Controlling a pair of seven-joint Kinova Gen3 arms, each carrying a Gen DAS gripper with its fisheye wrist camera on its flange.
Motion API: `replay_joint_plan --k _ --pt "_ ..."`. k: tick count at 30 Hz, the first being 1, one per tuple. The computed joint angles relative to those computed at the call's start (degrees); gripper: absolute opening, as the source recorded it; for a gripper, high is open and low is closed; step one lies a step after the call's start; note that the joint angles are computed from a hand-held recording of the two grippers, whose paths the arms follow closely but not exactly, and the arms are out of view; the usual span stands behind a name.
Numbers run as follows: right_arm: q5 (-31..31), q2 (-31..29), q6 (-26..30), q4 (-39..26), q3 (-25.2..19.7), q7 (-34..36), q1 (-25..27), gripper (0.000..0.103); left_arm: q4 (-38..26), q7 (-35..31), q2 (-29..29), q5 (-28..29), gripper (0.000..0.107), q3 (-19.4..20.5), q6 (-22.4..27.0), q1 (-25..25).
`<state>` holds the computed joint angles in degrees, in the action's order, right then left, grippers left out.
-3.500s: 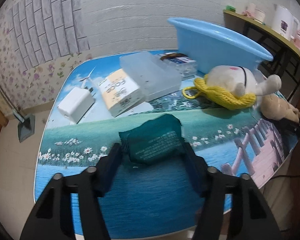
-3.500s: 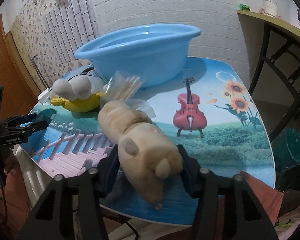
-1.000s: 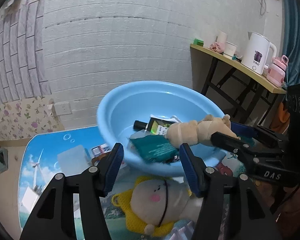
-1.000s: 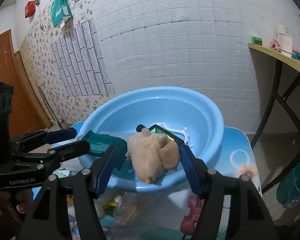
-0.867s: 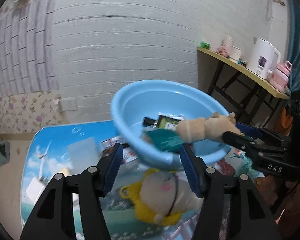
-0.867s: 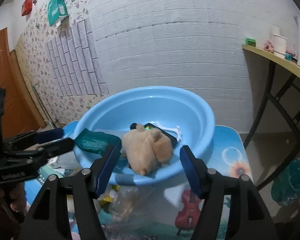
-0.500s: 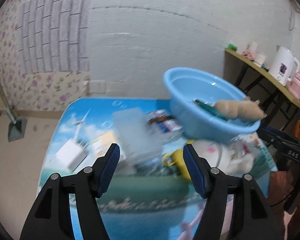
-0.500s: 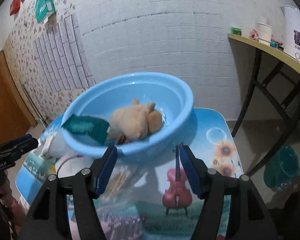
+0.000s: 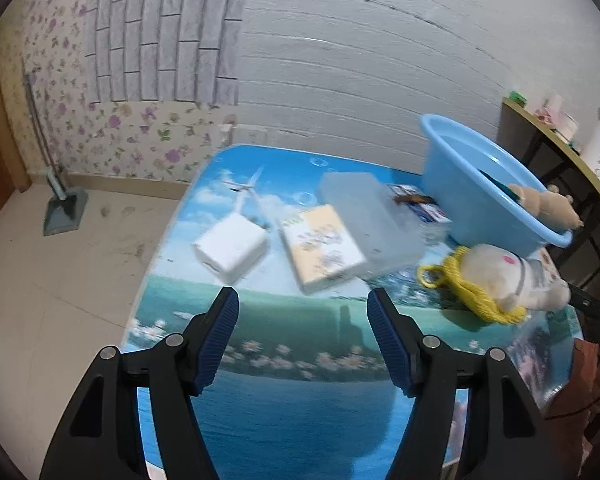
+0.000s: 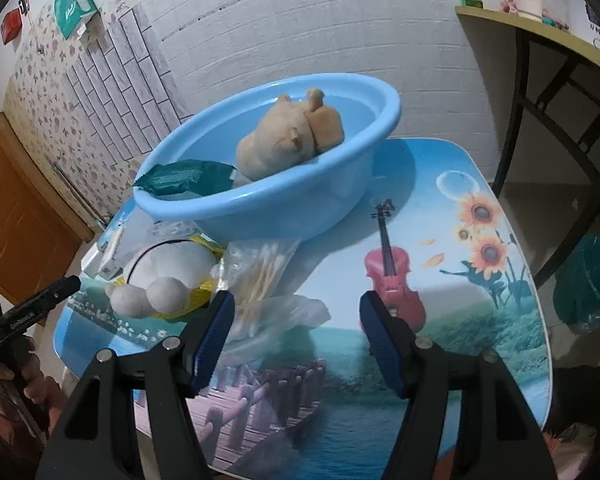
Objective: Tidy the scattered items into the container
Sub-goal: 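Grasp white charger block with left gripper while right gripper grasps cotton swab bag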
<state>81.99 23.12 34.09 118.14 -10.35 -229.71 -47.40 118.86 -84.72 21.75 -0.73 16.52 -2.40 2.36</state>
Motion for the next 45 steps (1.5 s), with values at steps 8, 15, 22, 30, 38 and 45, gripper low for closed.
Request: replay_joint_plan --k 8,15,22,30,38,45 --pt "2.6 0.1 2.1 -0.5 -1.3 -0.4 -0.8 0.065 -2.7 -1.6 1.2 0.6 0.069 -10.6 1.4 7.2" --pt "-1.4 1.5 0.6 -3.5 0.1 4.5 -0.8 0.065 -7.9 -3.8 4.0 -1.8 0.069 -17.4 6.4 12.9" --pt "-9.2 3.8 -0.7 -7.3 2.2 13.5 -1.1 0.065 -12.5 -9.4 7.4 -0.8 0.069 -8.0 10.6 4.3" --pt "-9.7 4.4 -4.2 -7.2 6.9 13.4 -4.1 0.059 -13.6 -12.5 8.6 1.5 0.045 -6.2 11.1 2.7" --pt "-7.1 3.3 -7.5 -5.2 8.0 11.3 -4.4 0.025 -9.9 -14.1 6.5 3.3 0.044 -4.4 9.3 1.3" --pt "1.9 1.2 -5.2 -1.3 5.3 0.5 -4.0 0.020 -3.9 -13.2 2.9 5.2 0.043 -1.2 6.5 -0.2"
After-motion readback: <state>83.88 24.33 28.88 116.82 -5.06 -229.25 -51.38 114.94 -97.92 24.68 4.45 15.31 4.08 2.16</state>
